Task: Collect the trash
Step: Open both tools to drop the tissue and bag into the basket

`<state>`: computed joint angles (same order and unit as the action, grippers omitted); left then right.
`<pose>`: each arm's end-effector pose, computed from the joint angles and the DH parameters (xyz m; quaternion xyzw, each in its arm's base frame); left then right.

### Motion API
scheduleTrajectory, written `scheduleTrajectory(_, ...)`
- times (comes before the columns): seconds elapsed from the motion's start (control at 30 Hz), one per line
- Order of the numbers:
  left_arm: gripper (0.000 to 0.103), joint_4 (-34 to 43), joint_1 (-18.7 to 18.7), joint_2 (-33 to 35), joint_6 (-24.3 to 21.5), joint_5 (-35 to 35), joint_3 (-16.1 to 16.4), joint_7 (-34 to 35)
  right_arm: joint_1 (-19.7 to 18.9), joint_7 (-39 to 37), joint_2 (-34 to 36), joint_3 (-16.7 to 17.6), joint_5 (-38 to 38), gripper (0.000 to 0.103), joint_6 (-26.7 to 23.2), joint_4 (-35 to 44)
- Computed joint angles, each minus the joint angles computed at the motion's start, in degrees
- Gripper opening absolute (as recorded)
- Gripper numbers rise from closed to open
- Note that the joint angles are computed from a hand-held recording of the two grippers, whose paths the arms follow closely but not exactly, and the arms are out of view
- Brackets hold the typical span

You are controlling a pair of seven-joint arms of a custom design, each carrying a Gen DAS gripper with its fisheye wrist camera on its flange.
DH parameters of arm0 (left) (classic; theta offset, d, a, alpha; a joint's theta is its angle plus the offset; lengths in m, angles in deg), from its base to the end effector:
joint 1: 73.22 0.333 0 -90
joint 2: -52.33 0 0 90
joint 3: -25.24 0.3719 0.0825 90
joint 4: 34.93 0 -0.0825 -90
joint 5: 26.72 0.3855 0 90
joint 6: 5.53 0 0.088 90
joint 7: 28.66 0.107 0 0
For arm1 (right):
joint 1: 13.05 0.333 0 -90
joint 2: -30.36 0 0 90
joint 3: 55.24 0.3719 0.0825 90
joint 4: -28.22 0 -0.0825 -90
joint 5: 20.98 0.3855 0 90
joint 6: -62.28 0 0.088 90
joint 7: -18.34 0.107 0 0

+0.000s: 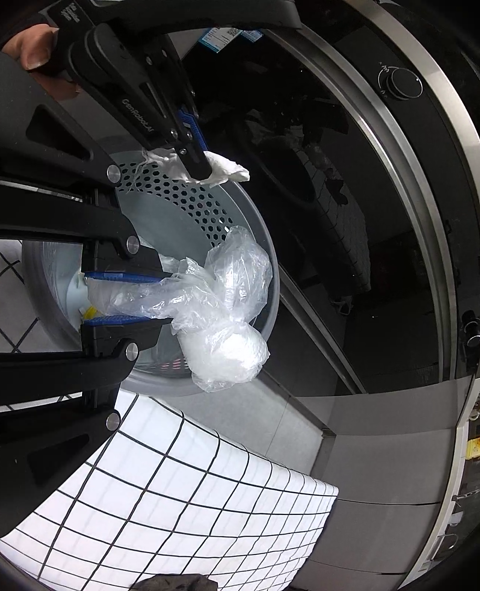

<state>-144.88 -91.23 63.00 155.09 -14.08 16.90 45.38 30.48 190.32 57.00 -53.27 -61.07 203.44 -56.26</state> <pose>0.5890 -0.2955 0.5329 -0.5374 0.7687 -0.2893 0.1911 0.5356 0.5383 0.5178 -0.5869 0.7229 -0.1774 0.3185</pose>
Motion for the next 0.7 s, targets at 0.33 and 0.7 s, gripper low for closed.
scheduleTrajectory(0.33, 0.052, -0.2, -0.1, -0.4, 0.5, 1.5, 0.6, -1.3, 0.8, 0.9, 0.0, -0.8, -1.3, 0.048, -0.4, 0.2)
scheduleTrajectory(0.7, 0.052, -0.3, -0.3, -0.3, 0.3, 2.8, 0.5, -2.6, 0.9, 3.8, -1.9, -0.3, -3.6, 0.048, -0.7, -1.9)
